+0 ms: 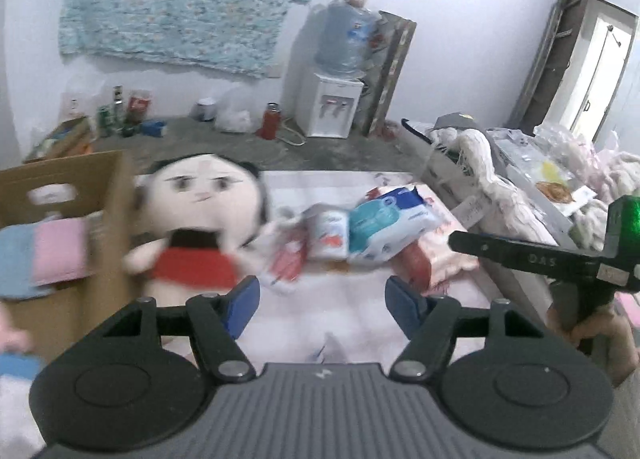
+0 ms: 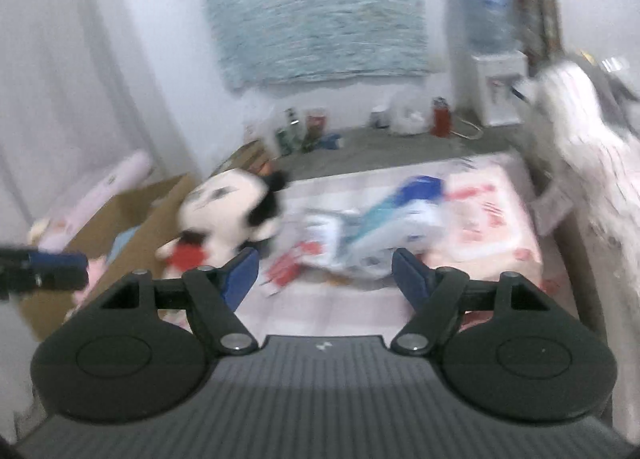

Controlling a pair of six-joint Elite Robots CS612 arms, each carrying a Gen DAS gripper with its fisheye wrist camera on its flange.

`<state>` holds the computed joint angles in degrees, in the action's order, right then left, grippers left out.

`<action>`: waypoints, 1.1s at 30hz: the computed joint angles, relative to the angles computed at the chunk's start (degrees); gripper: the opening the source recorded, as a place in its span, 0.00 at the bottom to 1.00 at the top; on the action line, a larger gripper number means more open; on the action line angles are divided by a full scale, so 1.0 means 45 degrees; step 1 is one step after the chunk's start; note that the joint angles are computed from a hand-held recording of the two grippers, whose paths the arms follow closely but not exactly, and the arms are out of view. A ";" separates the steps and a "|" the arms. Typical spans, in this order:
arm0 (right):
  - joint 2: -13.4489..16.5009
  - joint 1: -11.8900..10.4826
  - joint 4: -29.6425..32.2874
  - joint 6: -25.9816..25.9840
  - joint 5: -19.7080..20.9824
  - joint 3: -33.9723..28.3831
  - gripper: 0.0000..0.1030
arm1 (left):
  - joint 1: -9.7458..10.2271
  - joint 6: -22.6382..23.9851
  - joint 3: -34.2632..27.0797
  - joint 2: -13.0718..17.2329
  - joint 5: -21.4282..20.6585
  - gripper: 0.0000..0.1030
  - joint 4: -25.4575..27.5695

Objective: Organize soft objects
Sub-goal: 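Move both tools back to the bed toward the yogurt cup and wipe pack, then grasp the strawberry yogurt cup with the left tool while the right tool grasps the blue wipe pack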

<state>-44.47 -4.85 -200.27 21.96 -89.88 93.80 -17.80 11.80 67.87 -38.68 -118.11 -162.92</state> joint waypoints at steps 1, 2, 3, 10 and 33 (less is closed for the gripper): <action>0.0159 -0.0153 -0.0008 0.0283 -0.0070 -0.0098 0.73 | -0.0192 -0.0146 -0.0266 0.0288 0.0109 0.67 -0.0144; 0.0402 -0.0300 0.0076 0.0582 -0.0225 -0.0346 0.73 | -0.0416 -0.0323 -0.0630 0.0657 0.0318 0.67 -0.0357; 0.0547 -0.0435 0.0236 0.0692 -0.0157 -0.0524 0.73 | -0.0604 -0.0377 -0.0903 0.0936 0.0514 0.66 -0.0493; 0.1757 -0.1005 0.1282 0.0591 0.1098 -0.2322 0.85 | -0.1466 -0.1081 -0.3787 0.3184 0.2282 0.65 -0.0588; 0.1954 -0.0847 0.0978 0.1648 0.1218 -0.2581 0.29 | -0.1587 -0.0699 -0.3720 0.3101 0.3067 0.46 -0.0210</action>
<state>-35.67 -8.66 -195.87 29.38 -84.40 82.19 -24.94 8.66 51.13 -24.72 -104.30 -163.86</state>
